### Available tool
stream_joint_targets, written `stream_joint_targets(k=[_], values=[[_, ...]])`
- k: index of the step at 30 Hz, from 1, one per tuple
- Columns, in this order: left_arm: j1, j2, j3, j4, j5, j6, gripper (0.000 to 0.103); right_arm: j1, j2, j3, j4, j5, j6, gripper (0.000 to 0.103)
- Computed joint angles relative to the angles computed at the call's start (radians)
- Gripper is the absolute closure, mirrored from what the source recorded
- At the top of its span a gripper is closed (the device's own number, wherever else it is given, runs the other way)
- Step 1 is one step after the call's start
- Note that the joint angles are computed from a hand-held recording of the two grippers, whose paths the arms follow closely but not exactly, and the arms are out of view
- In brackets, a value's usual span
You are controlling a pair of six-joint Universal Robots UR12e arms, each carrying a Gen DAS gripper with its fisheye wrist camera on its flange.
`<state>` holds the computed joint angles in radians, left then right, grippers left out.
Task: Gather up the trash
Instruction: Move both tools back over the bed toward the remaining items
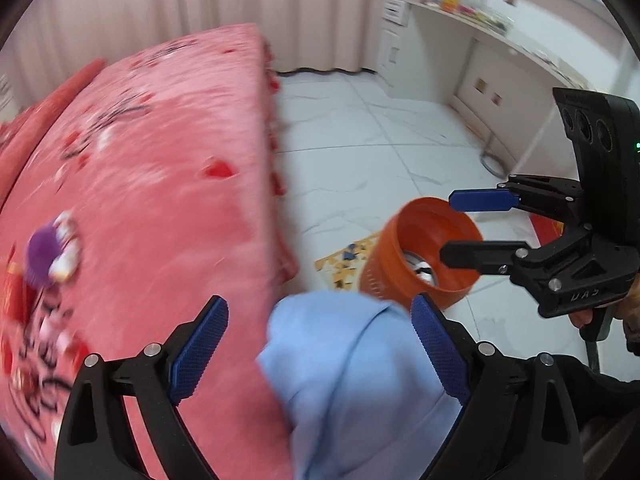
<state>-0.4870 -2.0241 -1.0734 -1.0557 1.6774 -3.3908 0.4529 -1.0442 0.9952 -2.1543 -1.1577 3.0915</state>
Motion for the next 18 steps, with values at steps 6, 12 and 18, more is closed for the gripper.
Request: stream_joint_targets(k=[6,12,18], values=[[0.029,0.11,-0.155,0.037,0.068,-0.122,0.011,0.056,0.086,-0.15,0.066,0.034,-0.059,0.023],[0.062,0.189,-0.255,0.03,0.116,-0.218,0.011,0.111,0.218,-0.382,0.179,0.061,-0.12,0.023],[0.104,0.266,-0.35,0.048,0.149,-0.275,0.011,0.151,0.373,-0.667,0.33,0.076,-0.163,0.023]])
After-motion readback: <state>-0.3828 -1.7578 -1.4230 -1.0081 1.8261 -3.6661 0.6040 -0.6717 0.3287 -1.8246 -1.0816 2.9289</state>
